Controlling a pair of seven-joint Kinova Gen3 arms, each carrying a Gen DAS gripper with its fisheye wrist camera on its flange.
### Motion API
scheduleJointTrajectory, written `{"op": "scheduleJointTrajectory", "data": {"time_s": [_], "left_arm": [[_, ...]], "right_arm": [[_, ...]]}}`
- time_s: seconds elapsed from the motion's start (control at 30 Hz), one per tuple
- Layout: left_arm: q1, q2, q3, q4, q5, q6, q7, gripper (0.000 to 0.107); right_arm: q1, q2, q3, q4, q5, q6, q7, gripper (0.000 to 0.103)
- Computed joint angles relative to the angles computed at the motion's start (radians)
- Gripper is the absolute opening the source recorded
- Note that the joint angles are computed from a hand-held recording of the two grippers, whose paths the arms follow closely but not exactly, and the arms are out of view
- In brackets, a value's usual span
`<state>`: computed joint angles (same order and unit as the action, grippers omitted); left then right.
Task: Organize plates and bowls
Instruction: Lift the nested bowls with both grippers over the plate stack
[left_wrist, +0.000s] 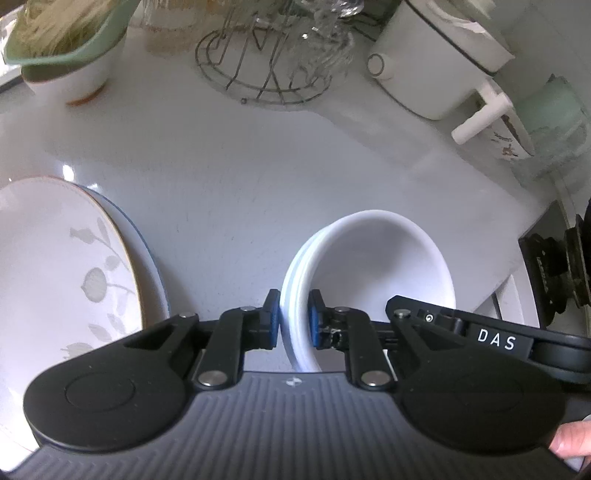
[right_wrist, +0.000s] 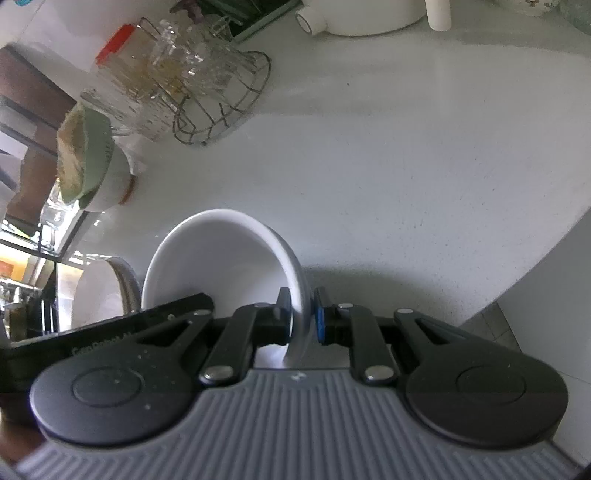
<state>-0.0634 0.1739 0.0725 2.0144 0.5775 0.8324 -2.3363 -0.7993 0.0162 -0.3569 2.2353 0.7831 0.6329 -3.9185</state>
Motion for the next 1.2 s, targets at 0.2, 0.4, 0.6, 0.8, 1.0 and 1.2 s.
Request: {"op": "scheduleJointTrajectory", "data": {"time_s": [0.2,0.4,0.6,0.8,1.0,1.2], "left_arm": [[-0.029,-0.034,-0.020,-0.019,0.011,0.082,-0.023,0.018],[-0.026,-0.079,-0.036,-0.048,-0.006,0.132,-0.041,0.018],[-0.056,-0.089,-0.065,-0.092,0.026,0.218,-0.071,0.018],[-0.080,-0.103,-0.085,-0.131,0.028,0.270,-0.096,0.018],[-0.113,-0.095,-0.105,-0.159,0.038,0.315,-0.123,0.018],[-0.161,-0.091,-0.129,-0.165,0.050,0.328,-0.137,0.018]], "right_arm": [[-0.017,-0.025,-0.029,-0.041,-0.038,0.079,0.029,0.016],[-0.028,-0.039,-0.051,-0.092,-0.071,0.144,0.044,0.016],[-0.042,-0.044,-0.078,-0.162,-0.085,0.247,0.065,0.017],[-0.066,-0.026,-0.083,-0.224,-0.089,0.308,0.067,0.017],[-0.089,-0.002,-0.065,-0.269,-0.081,0.329,0.077,0.017],[-0.097,0.029,-0.035,-0.315,-0.076,0.318,0.146,0.017]]}}
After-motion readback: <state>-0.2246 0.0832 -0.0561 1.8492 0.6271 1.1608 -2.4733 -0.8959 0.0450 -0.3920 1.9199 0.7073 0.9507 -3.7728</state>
